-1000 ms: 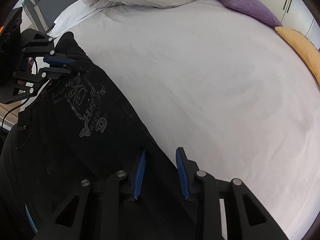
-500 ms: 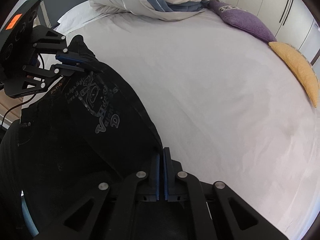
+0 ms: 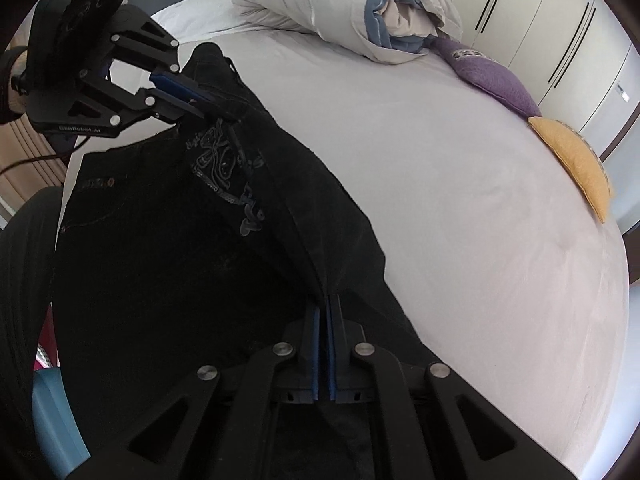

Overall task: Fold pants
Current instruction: 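Lift the jeans by the waistband with both tools, hanging them up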

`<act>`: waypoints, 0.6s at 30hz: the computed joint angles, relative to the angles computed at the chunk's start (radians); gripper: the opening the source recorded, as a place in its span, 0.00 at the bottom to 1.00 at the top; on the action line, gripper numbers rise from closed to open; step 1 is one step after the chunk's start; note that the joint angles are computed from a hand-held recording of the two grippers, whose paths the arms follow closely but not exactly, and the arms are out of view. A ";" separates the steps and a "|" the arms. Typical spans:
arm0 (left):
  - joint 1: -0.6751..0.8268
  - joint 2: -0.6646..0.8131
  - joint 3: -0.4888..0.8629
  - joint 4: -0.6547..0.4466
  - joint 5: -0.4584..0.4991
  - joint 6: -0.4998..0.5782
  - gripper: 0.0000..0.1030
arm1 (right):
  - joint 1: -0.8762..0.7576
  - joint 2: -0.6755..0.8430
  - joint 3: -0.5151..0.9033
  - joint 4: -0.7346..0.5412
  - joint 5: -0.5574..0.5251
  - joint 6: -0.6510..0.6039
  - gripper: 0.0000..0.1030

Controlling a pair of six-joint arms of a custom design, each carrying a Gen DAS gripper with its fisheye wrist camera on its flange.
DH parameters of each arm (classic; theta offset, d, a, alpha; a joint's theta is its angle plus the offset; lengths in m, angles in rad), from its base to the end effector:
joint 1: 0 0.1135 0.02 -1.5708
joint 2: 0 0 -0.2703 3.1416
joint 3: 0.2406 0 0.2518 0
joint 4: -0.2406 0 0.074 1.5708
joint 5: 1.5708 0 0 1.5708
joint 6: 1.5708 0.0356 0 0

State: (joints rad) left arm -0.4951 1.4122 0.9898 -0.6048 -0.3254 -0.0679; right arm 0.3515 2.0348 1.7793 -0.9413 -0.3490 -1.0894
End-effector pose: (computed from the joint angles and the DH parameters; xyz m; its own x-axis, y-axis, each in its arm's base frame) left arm 0.2524 -0.1233 0.2427 -0.7720 0.3438 -0.5346 0.2529 0.9378 0.2379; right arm 0.4014 0.1602 0.2514 -0.0139 -0.8923 -0.4513 -0.9787 0.1045 -0.1764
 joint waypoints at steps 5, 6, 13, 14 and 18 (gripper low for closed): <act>-0.173 -0.065 -0.100 -0.058 -0.068 -0.115 0.08 | 0.009 -0.168 -0.306 0.142 0.062 -0.063 0.03; -0.206 -0.068 -0.113 -0.066 -0.076 -0.139 0.08 | 0.010 -0.190 -0.341 0.159 0.069 -0.068 0.03; -0.468 -0.027 -0.137 -0.160 -0.177 -0.281 0.08 | 0.036 -0.360 -0.610 0.309 0.150 -0.146 0.03; -0.502 -0.014 -0.134 -0.177 -0.191 -0.295 0.08 | 0.042 -0.373 -0.634 0.325 0.161 -0.165 0.03; -0.618 0.038 -0.128 -0.238 -0.229 -0.335 0.08 | 0.056 -0.436 -0.709 0.341 0.181 -0.217 0.03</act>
